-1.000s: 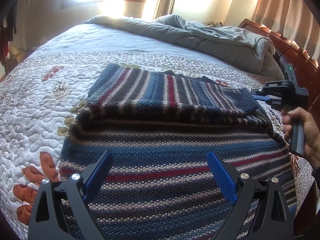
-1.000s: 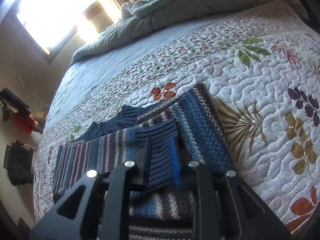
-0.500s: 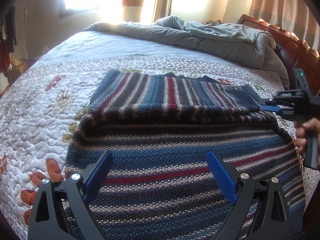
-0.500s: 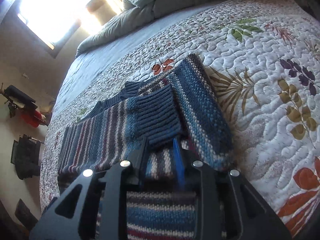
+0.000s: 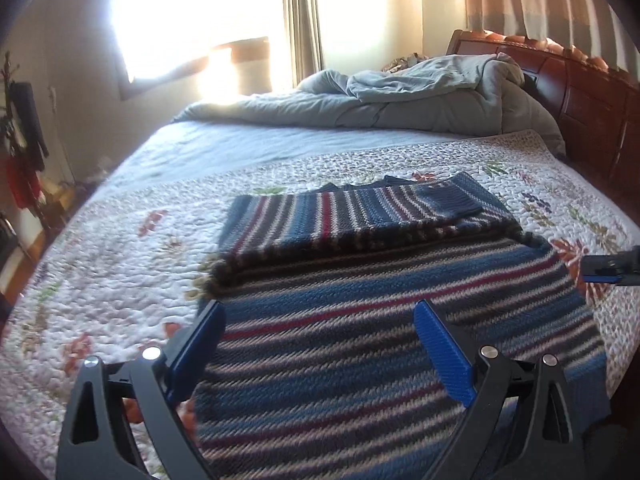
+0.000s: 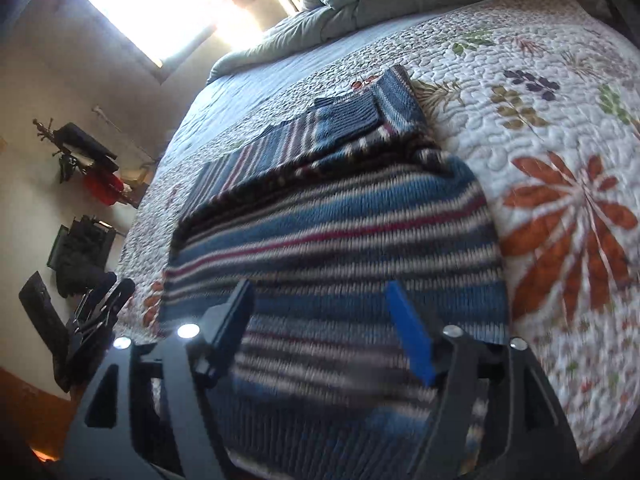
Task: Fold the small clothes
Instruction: 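Move both tools to the ribbed hem of the striped sweater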
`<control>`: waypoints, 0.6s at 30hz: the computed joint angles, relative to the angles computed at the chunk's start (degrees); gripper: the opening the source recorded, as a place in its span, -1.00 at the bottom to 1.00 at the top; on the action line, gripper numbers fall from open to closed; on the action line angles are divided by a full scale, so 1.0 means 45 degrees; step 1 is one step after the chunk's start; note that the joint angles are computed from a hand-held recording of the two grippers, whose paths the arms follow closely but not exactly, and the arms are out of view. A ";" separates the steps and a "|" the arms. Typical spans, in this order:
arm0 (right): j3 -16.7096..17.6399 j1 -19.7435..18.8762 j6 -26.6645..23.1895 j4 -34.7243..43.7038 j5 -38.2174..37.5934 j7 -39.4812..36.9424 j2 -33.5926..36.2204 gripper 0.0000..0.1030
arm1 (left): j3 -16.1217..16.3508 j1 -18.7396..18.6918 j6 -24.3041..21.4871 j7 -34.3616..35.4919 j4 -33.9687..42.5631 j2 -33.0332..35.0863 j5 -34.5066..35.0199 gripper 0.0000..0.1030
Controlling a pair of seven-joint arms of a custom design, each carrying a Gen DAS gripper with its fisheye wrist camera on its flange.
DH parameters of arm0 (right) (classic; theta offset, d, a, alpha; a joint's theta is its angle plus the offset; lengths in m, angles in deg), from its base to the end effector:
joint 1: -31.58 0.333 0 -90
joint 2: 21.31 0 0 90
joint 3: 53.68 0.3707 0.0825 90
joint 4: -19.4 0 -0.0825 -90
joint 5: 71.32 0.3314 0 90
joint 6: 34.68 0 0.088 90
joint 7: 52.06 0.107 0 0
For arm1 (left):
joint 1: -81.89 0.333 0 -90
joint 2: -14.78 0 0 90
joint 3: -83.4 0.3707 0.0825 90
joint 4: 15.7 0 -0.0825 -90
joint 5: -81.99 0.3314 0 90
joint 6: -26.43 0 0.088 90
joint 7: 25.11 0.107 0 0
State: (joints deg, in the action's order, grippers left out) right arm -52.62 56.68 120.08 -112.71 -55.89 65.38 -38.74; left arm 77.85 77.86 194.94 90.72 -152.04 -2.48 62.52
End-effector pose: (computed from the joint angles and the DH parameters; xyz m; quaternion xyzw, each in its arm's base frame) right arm 0.3974 0.1865 0.6217 -0.5839 0.7314 -0.0181 0.3518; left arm 0.4320 -0.0573 0.6165 -0.5290 0.7360 -0.3170 0.2792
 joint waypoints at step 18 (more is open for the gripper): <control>-0.0675 0.1647 -0.1074 -0.4106 0.2075 0.1584 -0.4442 0.75 | 0.6281 0.0501 -1.3116 0.0816 0.1116 -0.0259 -0.5550 0.92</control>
State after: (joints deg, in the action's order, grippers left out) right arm -55.66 64.09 115.25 -131.18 -46.56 72.50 -58.73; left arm 106.11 80.12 135.92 94.39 -147.02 -3.65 37.54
